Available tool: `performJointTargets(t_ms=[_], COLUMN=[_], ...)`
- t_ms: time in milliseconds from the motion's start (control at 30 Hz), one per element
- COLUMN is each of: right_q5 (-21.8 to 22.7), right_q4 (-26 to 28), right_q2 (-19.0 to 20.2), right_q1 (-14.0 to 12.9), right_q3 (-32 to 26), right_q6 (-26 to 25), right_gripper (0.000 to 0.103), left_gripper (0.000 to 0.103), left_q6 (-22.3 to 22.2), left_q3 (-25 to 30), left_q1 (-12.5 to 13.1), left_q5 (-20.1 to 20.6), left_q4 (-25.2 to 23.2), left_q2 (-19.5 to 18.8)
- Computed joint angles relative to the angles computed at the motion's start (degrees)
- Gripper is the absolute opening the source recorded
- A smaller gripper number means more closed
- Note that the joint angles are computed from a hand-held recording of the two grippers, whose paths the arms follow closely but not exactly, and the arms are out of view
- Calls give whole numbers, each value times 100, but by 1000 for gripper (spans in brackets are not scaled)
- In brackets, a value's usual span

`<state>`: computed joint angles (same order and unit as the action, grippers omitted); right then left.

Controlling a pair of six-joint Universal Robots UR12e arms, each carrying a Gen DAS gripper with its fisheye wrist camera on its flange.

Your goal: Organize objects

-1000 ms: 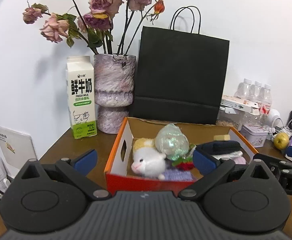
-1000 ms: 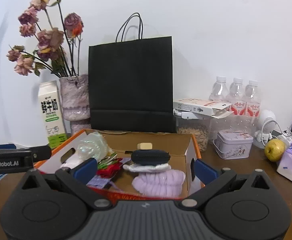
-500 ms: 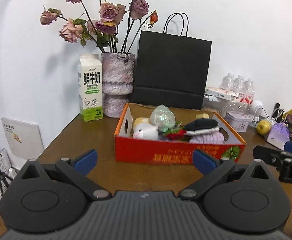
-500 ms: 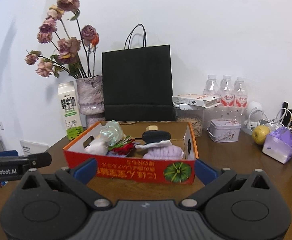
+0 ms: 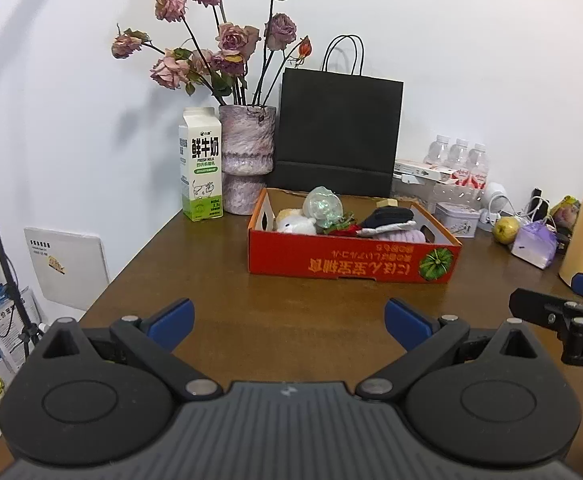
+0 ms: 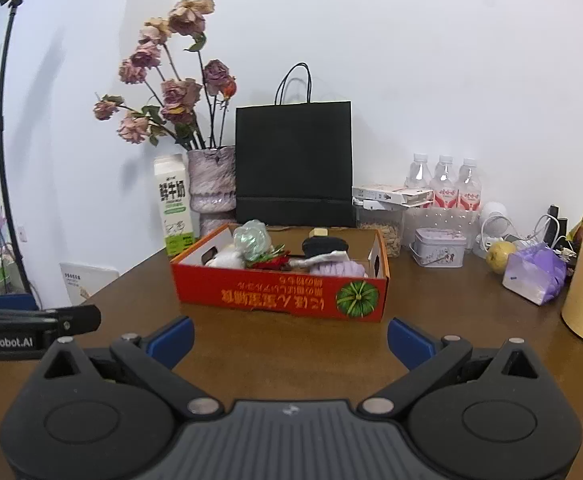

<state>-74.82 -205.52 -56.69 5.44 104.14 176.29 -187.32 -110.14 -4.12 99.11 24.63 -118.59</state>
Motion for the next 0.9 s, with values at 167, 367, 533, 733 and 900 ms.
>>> performJointTargets(t_ms=[167, 367, 533, 733, 900], right_q5=[57, 91, 102, 95, 90], right_q4=[-173, -343, -411, -414, -397], right_q2=[-180, -334, -386, -393, -400], right_q1=[-42, -83, -95, -92, -90], right_q3=[381, 674, 745, 752, 752], right_q6=[-68, -83, -74, -76, -80], right_gripper=[103, 103, 103, 103, 103], left_gripper=[103, 103, 103, 103, 103], left_q6=[8, 20, 44, 49, 52], left_q3=[-298, -496, -551, -561, -563], left_q1=[-72, -129, -166, -171, -175], left_q5=[45, 112, 141, 139, 147], left_q4=[117, 221, 293, 289, 295], left_q2=[148, 270, 312, 325, 327])
